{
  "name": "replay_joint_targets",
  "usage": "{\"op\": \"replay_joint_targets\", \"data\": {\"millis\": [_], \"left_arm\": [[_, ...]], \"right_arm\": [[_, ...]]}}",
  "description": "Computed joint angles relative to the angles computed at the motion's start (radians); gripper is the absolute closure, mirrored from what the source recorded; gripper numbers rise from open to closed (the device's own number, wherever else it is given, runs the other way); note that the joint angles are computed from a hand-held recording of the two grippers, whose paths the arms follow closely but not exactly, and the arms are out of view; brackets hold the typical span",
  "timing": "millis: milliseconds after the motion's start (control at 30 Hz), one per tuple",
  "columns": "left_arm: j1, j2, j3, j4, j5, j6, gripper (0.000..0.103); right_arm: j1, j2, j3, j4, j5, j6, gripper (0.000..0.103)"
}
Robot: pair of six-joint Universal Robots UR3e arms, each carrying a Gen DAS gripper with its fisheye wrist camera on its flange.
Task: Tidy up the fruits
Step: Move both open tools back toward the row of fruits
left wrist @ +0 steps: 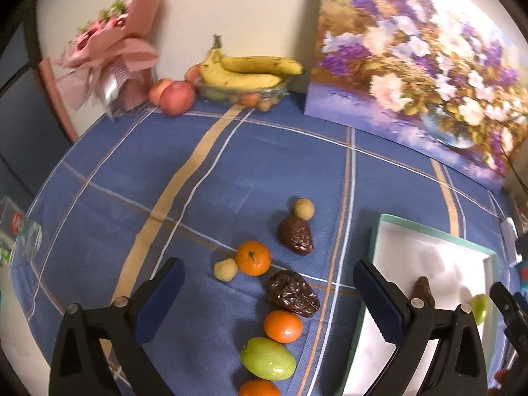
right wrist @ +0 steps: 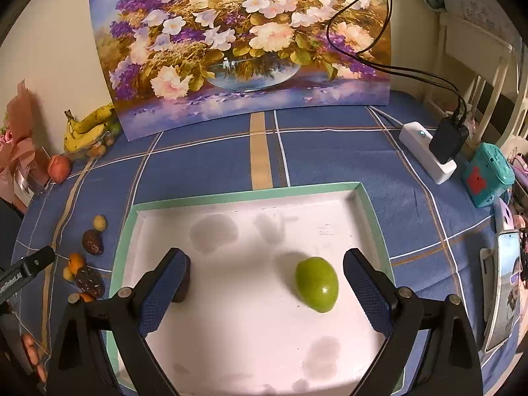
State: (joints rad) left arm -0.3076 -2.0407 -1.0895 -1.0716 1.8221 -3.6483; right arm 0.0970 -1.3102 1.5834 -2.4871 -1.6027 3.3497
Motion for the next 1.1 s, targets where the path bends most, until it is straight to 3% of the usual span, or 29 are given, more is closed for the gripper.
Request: {"op": "replay_joint_targets", "data": {"millis": [200, 567, 700, 867, 933, 1033, 1100], "left_arm": [[0.058, 0.077, -0.138, 0.096, -0.134, 0.051, 0.000], [0.192, 0.223, -0.342, 0.185, -0.258, 0.175, 0.000], [0.261, 0.283, -0.421, 0.195, -0.297, 0.205, 0.000], [0.379, 0.368, -0.541, 0.219, -0.428, 0.184, 0.000], [0.399, 0.376, -0.553, 0.204, -0.422, 0.180, 0.000], [0.406, 0.378, -0.554, 0.183, -0.377, 0.181, 0.000], [0.418, 0.380, -0.561, 0.178, -0.382, 0.174, 0.001]], "right_arm": [[0.071, 0.037, -0.070, 0.046, -0.111, 0.021, 0.007], [0.163, 0.099, -0.182, 0.039, -0.115, 0.128, 0.007], [0.189, 0.123, -0.232, 0.039, -0.064, 0.183, 0.007], [0.255, 0.192, -0.351, 0.073, -0.063, 0.211, 0.007], [0.278, 0.228, -0.410, 0.101, -0.051, 0.215, 0.010], [0.308, 0.278, -0.487, 0.133, -0.036, 0.209, 0.023], [0.323, 0.312, -0.527, 0.145, -0.023, 0.215, 0.024]]}}
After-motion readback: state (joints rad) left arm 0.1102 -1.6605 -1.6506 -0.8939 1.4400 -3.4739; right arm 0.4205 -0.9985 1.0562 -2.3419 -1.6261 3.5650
